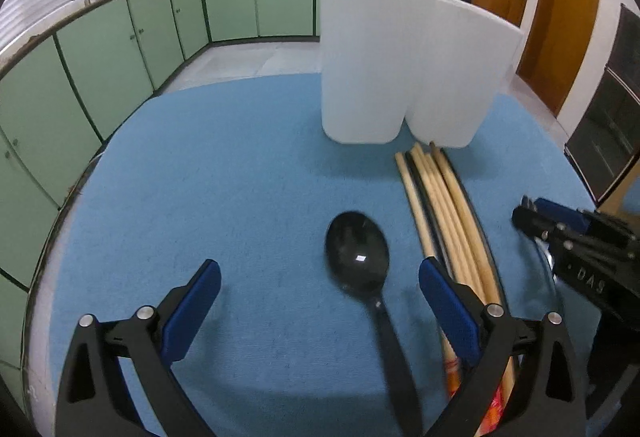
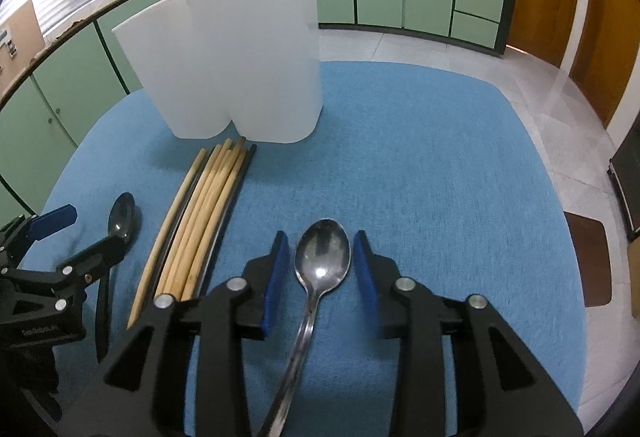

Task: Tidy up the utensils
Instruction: 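Grasp the black spoon with the left tool while the right tool holds the silver spoon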

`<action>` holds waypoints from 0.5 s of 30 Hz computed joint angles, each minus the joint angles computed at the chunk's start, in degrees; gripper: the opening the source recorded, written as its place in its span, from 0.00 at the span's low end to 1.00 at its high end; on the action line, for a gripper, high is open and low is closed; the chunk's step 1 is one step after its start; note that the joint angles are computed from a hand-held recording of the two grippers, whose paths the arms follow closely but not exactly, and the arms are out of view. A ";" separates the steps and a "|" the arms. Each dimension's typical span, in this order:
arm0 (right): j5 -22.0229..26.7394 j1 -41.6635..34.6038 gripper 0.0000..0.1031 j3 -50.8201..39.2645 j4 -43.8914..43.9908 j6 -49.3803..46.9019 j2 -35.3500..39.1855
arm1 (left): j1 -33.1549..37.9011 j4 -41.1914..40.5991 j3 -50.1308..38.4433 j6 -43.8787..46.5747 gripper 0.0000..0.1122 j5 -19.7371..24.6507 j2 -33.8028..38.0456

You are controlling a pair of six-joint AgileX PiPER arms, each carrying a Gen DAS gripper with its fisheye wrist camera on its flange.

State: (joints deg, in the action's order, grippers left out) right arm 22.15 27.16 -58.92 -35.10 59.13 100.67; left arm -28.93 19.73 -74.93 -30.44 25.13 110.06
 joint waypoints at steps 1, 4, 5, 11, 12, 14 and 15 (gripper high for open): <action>0.19 -0.24 0.36 -0.32 0.81 -0.78 0.08 | -0.02 0.31 -1.09 -0.31 0.86 0.69 0.59; 0.75 -0.64 0.37 -1.37 2.77 -3.18 0.56 | -1.22 3.61 -4.40 -3.86 0.86 3.84 2.91; 1.01 -0.66 0.37 -1.79 3.33 -3.92 0.78 | -1.48 4.47 -6.29 -4.35 0.86 5.82 4.25; 2.52 -0.66 0.38 -3.02 5.93 -6.24 1.33 | 0.26 0.01 -10.24 -0.75 0.86 7.67 7.08; 2.86 -0.67 0.40 -3.12 6.31 -6.39 1.31 | 0.55 -1.32 -10.79 0.44 0.86 7.69 7.40; 4.20 -0.61 0.41 -3.87 7.03 -6.79 1.63 | 1.22 -4.14 -11.89 3.18 0.82 7.86 8.13; 4.84 -0.50 0.41 -4.29 7.05 -6.77 1.87 | 1.30 -4.79 -12.68 3.75 0.79 8.21 8.63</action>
